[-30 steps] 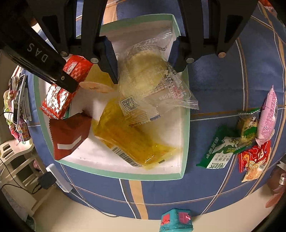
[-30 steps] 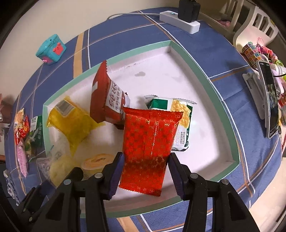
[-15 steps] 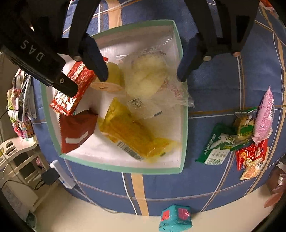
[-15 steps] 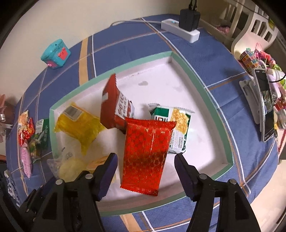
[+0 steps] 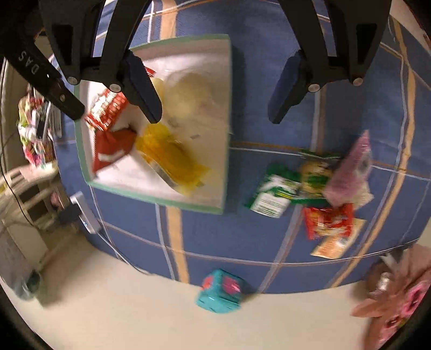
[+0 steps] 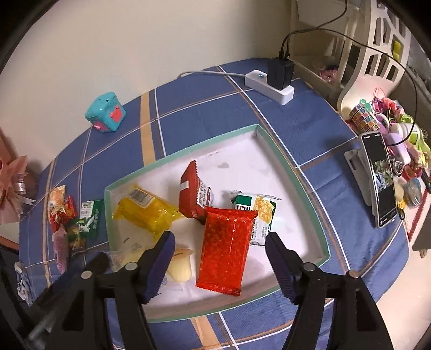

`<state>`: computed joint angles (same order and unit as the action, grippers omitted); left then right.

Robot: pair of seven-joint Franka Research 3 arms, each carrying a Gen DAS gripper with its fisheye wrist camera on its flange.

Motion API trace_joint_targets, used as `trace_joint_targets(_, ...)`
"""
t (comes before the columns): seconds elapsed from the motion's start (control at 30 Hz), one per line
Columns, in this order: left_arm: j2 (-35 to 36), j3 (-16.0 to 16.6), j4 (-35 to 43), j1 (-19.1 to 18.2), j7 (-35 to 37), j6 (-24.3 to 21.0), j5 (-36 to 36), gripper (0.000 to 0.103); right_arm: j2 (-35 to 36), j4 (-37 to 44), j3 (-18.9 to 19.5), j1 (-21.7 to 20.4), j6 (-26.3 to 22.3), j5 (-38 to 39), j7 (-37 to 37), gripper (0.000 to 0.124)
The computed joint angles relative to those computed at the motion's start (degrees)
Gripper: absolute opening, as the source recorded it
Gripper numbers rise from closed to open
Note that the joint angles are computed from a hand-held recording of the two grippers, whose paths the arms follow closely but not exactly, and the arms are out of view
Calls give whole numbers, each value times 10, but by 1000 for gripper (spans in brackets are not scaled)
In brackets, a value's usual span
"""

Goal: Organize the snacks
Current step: 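Open the left tool over the tray while the right tool releases the red pack there, then move both tools back over the remaining snack pile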

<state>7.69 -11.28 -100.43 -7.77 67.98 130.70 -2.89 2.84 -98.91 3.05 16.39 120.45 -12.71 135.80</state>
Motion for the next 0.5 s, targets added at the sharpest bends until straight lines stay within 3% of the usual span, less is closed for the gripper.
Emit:
trace_joint_targets(0.23,-26,15,-27,10,-52,16,40,83,12,14,3,9,-12,-7,-15,84)
trace_joint_targets(0.33,-32,19,-35,14,-69,19,58,92,17,19,5,15,-14,-13,-20,86)
trace_joint_targets(0.5,-43,23,-48,22,-78,20,63,92,28,33,5,24,-22,-15,-22,87)
